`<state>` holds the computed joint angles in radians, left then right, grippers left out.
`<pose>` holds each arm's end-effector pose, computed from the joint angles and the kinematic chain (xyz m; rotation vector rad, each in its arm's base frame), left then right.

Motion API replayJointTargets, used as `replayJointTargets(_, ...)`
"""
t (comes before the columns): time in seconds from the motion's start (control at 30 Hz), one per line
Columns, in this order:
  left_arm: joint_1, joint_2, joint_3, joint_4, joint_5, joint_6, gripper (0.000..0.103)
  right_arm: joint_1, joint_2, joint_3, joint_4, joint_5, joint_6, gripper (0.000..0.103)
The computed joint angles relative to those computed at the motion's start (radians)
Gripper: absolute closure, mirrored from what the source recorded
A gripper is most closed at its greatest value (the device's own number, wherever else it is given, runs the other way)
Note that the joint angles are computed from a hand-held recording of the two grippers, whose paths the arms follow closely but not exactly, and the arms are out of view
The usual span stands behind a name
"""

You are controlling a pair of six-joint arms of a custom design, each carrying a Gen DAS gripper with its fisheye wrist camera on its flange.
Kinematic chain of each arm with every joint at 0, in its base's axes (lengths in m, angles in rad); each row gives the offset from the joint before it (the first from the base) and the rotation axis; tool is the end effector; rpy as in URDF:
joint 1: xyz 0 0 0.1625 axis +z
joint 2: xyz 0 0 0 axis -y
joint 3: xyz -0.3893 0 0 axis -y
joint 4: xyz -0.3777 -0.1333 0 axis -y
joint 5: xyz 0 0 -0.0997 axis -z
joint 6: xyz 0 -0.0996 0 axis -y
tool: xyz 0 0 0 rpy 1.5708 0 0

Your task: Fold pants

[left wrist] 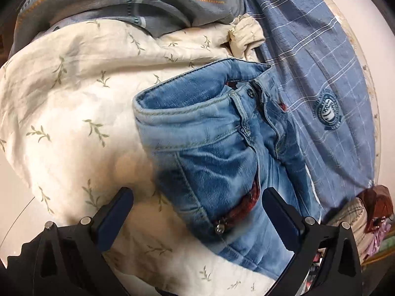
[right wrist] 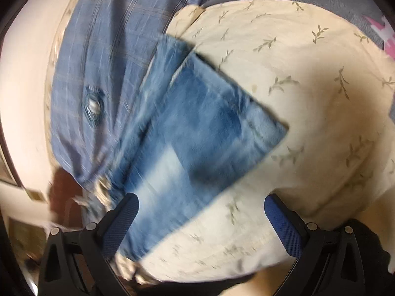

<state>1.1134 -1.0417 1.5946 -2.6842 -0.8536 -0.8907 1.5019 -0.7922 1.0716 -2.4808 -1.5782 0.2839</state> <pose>-0.1053 -0.6640 0.2896 -0.8511 2.5334 -1.2192 0.0788 -0.7830 0.3138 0.5179 2.8853 -0.9518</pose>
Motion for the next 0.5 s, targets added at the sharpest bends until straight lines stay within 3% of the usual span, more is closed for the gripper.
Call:
replayJointTargets(0.07, 0.003, 0.006, -0.008, -0.002, 0.007, -0.019, 0.000, 0.009, 0.013, -0.040, 0.023, -0.035, 0.081, 0.000)
replayJointTargets(0.13, 0.008, 0.011, -0.020, 0.009, 0.004, -0.034, 0.000, -0.007, 0.025, -0.046, -0.022, -0.005, 0.094, 0.004)
replayJointTargets(0.17, 0.011, 0.011, -0.031, 0.034, 0.000, -0.039, 0.000, -0.009, 0.031, -0.056, -0.019, -0.008, 0.107, 0.014)
replayJointTargets(0.2, 0.013, 0.012, -0.044, 0.063, -0.002, -0.050, 0.000, -0.009, 0.034, -0.065, -0.010, -0.020, 0.114, 0.036)
replayJointTargets(0.23, 0.012, 0.010, -0.050, 0.090, 0.002, -0.070, 0.005, -0.005, 0.039, -0.080, 0.006, -0.043, 0.104, 0.050)
replayJointTargets(0.27, 0.010, 0.007, -0.055, 0.117, 0.014, -0.098, 0.022, -0.001, 0.045, -0.094, 0.022, -0.068, 0.092, 0.074)
replayJointTargets(0.3, 0.007, 0.009, -0.077, 0.171, 0.036, -0.114, 0.038, 0.004, 0.049, -0.102, 0.035, -0.098, 0.083, 0.076)
replayJointTargets(0.33, 0.005, 0.016, -0.105, 0.234, 0.052, -0.107, 0.082, 0.007, 0.054, -0.112, 0.048, -0.107, 0.067, 0.076)
replayJointTargets(0.37, 0.004, 0.021, -0.126, 0.289, 0.064, -0.088, 0.093, 0.008, 0.056, -0.118, 0.054, -0.110, 0.044, 0.077)
replayJointTargets(0.43, 0.008, 0.012, -0.123, 0.296, 0.050, -0.098, 0.093, 0.029, 0.069, -0.140, 0.062, -0.153, -0.009, 0.082)
replayJointTargets(0.5, -0.009, 0.008, -0.110, 0.260, 0.095, -0.066, 0.094, 0.050, 0.072, -0.140, 0.035, -0.203, -0.077, 0.093)
